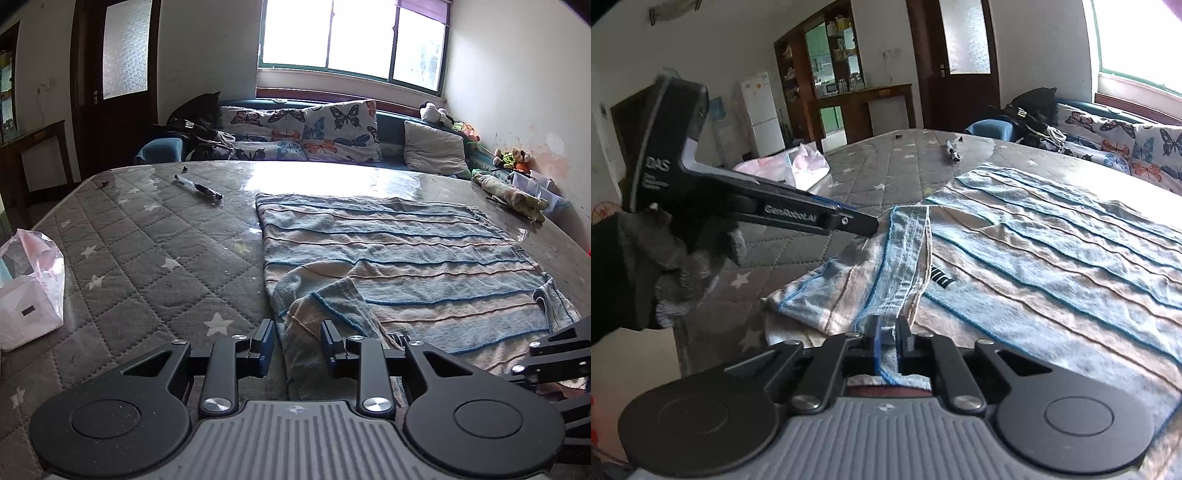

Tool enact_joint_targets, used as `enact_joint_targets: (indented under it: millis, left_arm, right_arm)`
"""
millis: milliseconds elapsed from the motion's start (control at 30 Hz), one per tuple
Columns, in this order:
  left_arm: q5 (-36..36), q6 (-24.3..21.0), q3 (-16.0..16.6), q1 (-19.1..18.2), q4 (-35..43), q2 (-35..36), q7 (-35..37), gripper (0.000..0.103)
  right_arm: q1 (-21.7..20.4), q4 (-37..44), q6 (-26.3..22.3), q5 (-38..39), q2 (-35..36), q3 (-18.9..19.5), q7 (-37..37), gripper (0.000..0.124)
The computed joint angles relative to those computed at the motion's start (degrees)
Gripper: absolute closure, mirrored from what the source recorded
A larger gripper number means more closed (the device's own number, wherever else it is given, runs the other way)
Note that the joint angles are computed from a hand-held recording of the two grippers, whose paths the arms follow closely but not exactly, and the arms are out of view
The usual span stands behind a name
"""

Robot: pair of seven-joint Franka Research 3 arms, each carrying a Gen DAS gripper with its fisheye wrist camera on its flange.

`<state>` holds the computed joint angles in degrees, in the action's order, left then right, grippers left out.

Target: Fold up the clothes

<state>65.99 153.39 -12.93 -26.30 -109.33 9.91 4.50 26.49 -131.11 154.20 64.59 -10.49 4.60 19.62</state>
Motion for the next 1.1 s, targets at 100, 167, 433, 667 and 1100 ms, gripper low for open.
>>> enact_joint_targets:
  millis: [100, 167, 433, 667, 1100]
  left_arm:
    - [0.1, 0.06, 0.03, 0.03, -0.03, -0.04, 0.02, 0.073]
    - [-0.18, 0.04, -0.02, 0.06, 0.11, 0.11, 0.57, 0.073]
    - [-1.11, 0.12, 0.31, -0.39, 2.14, 1.8, 3.35, 0.073]
    - [-3.67, 0.11, 0.76, -0.87, 3.98, 3.64, 8.53, 0.073]
    - [-3.82, -4.45, 1.25, -1.39, 3.69, 3.3, 12.03, 0.072]
  right_arm:
    - [-0.04, 0.5, 0.43, -0.37, 1.05, 0.23, 0.89, 0.106]
    - [-0.05, 0.4, -0.08, 0.13, 0.88, 0.15, 0.36, 0.108]
    - [0.18, -1.95, -3.54, 3.32, -4.65, -0.98, -2.02, 0.123]
    - [-0.39, -2.18, -4.87, -1.97, -4.23, -0.71, 3.39, 0.12]
    - [-0.6, -1.2, -7.64, -2.28, -2.55, -0.89, 3.06, 0.115]
